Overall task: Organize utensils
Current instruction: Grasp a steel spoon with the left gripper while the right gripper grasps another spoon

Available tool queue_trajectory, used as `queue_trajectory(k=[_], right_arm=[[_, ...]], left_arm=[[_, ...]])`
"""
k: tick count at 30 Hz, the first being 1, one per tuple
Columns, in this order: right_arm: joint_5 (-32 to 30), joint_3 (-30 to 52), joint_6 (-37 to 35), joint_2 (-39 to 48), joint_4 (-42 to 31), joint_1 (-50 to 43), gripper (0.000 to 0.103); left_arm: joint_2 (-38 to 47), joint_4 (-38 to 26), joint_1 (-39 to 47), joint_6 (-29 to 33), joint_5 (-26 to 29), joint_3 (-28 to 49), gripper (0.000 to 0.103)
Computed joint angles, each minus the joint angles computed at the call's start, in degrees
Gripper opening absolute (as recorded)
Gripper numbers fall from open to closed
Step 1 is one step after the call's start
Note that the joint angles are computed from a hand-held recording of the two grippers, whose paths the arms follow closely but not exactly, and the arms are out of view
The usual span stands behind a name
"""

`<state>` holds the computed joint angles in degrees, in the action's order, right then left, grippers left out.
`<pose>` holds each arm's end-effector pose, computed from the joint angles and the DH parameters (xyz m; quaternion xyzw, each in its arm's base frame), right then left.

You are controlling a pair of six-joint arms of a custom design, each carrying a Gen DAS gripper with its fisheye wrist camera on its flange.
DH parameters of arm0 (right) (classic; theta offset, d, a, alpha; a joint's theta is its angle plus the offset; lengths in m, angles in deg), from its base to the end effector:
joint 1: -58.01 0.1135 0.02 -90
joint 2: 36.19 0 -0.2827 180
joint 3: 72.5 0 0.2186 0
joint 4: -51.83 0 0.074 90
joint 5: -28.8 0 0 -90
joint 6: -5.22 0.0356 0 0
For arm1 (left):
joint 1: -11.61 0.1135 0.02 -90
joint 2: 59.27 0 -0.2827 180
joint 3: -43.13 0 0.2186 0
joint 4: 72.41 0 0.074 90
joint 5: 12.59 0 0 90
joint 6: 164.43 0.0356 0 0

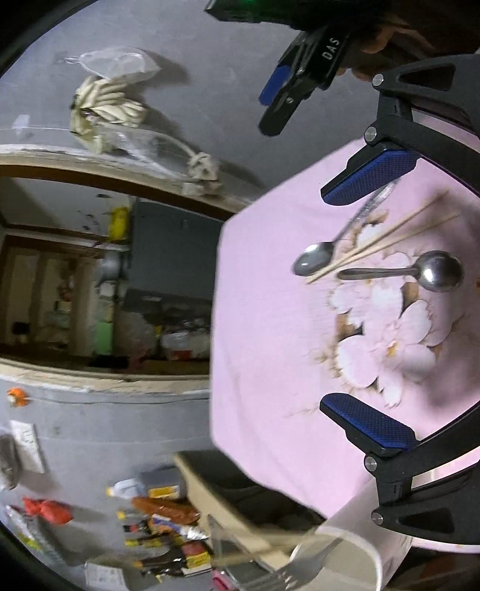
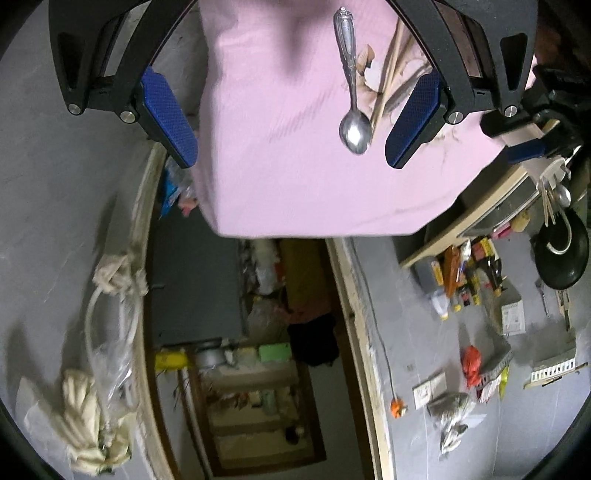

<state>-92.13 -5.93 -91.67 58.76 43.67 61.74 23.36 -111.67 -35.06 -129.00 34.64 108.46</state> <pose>0.3188 0.0391 0.2290 -0.1991 0.8460 0.2261 0.4399 0.1875 -0.1635 0.2453 -0.1661 0.8824 0.0145 0.4399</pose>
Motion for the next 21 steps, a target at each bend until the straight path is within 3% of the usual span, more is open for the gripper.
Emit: queue_trajectory(k=[4,7,9,12,15,21], right_arm=[[-0.9,0.5,0.0,4.6,0.5,1.2,0.1],[-1.1,0.5,0.0,7.4,1.0,2.2,0.098],[-1.1,0.7,-0.5,8.8,0.6,3.2,0.093],[-0.8,1.9,-2.0,10.5,-1.3,4.5,0.079],[-1.0,3.4,-3.2,12.0,-3.4,5.6,0.066],[-1.7,8.0,-5.6,16.0,-8.9,7.6,0.039]], left_arm=[[3.4,4.5,2.0,1.3,4.9,-2.1,0.092],[5.3,7.3,4.3,1.9,10.3,-3.5,0.075],[5.7,10.4,6.7,3.3,15.6,-5.0,0.056],[7.0,15.0,9.7,4.2,23.1,-7.2,0.04],[8.1,16.8,10.8,4.7,25.9,-7.9,0.029],[10.1,19.0,11.5,6.1,28.1,-8.2,0.021]])
